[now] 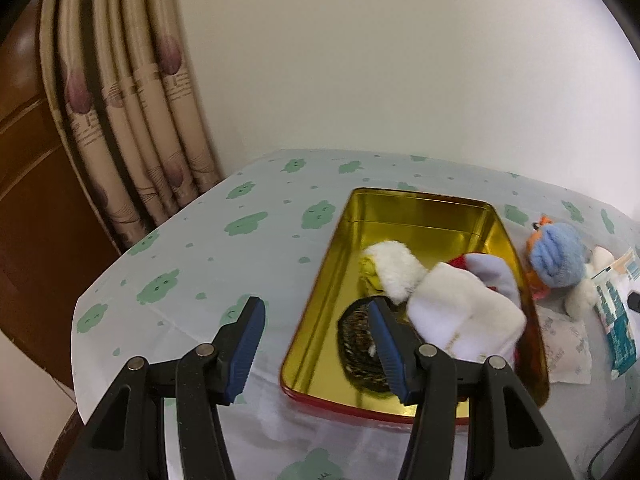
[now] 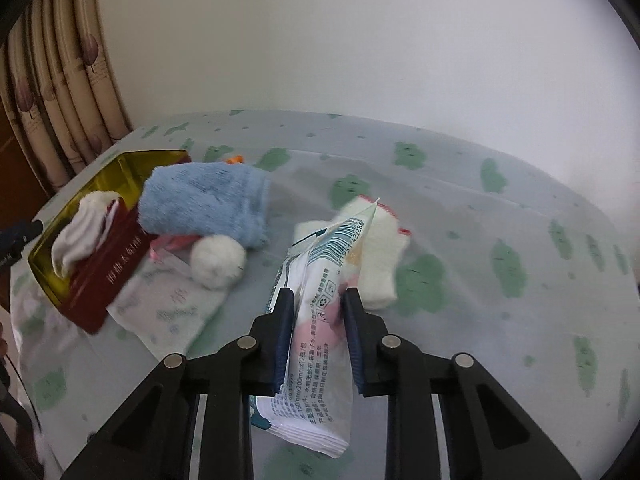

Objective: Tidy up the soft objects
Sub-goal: 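Move the left gripper toward the pink-flowered pad while the right gripper holds the wipes pack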

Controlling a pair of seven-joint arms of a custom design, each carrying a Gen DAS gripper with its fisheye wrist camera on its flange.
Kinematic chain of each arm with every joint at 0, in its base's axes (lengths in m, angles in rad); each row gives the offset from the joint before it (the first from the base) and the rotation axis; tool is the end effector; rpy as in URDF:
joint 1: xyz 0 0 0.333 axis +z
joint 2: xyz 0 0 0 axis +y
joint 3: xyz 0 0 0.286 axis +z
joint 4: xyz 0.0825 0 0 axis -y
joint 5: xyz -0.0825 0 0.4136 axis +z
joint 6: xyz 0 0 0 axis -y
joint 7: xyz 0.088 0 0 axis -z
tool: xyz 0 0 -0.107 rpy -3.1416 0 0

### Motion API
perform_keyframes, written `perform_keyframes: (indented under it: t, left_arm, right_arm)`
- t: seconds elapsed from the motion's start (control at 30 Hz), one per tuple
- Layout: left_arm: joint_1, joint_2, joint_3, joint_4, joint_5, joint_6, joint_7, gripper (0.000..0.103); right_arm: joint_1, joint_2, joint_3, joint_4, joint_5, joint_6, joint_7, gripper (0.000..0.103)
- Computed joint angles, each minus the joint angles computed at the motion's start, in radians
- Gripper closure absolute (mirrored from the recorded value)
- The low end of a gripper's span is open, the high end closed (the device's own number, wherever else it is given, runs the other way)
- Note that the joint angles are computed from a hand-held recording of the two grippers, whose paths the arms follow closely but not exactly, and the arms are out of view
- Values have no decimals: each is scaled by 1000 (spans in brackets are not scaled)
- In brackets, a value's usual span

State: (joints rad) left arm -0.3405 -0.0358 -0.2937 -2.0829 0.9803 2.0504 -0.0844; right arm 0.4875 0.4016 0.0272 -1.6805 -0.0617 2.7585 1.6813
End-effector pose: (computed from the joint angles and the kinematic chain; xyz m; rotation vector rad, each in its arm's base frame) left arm 0.4912 -0.3063 0.4197 -1.9981 1.1345 -0.3756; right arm 0.6304 0.3568 0.4053 -2.1316 1.3414 -0.4408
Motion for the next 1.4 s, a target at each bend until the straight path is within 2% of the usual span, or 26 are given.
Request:
perform_keyframes:
  t: [0.13,0.23,0.3,0.4,0.5,0.53,0.6,0.67,0.8,0.9,1.0,1.17,1.2,1.37,1.4]
  left_arm:
    - [-1,-1,0,4,0,71,27,48]
    - [-9,11,-6,27,10,121,55,48]
    - [-17,31,-9,59,6,152,104,48]
    - [-29,72,-5,110,-28,243,188,48]
    - [-33,130,4,154,-109,400,297,45]
    - [-40,154,7,174,-127,417,322,45]
    - [-60,215,14,235,-160,415,375,45]
    - [-79,272,25,290,-197,405,415,45]
    - [-97,350,53,366,-288,396,461,45]
    - [-117,389,75,405,-302,379,455,45]
    - [-137,448,89,484,-318,313,482,45]
    - [-155,513,108,566,-362,263,510,44]
    - [-167,531,118,593,-355,230,504,43]
    - [-185,582,131,664,-344,188,539,37]
    - [-184,597,129,685,-354,181,555,33]
  right_arm:
    - [45,-60,-69,-63,-140,12,69,80]
    - [50,-101,-87,-100,-241,11,111,80]
    - [65,-118,-109,-112,-355,7,169,80]
    - [68,-126,-113,-112,-491,-25,214,80]
    - [23,-125,-58,-121,-449,-43,149,80]
    - [23,-123,-58,-127,-458,-34,163,79]
    - [27,-122,-63,-132,-482,-19,202,76]
    - [4,-109,-42,-120,-418,-17,190,69]
    - [-18,-98,-30,-120,-329,-13,165,63]
    - [-34,-97,-19,-138,-254,22,144,60]
    - [-53,-78,-1,-129,-167,14,94,59]
    - [-87,-72,29,-151,-2,62,18,58]
    - [-94,-69,36,-150,28,62,-1,57]
    - [-115,-56,57,-145,152,65,-74,48]
    - [-115,-54,57,-147,166,73,-81,47]
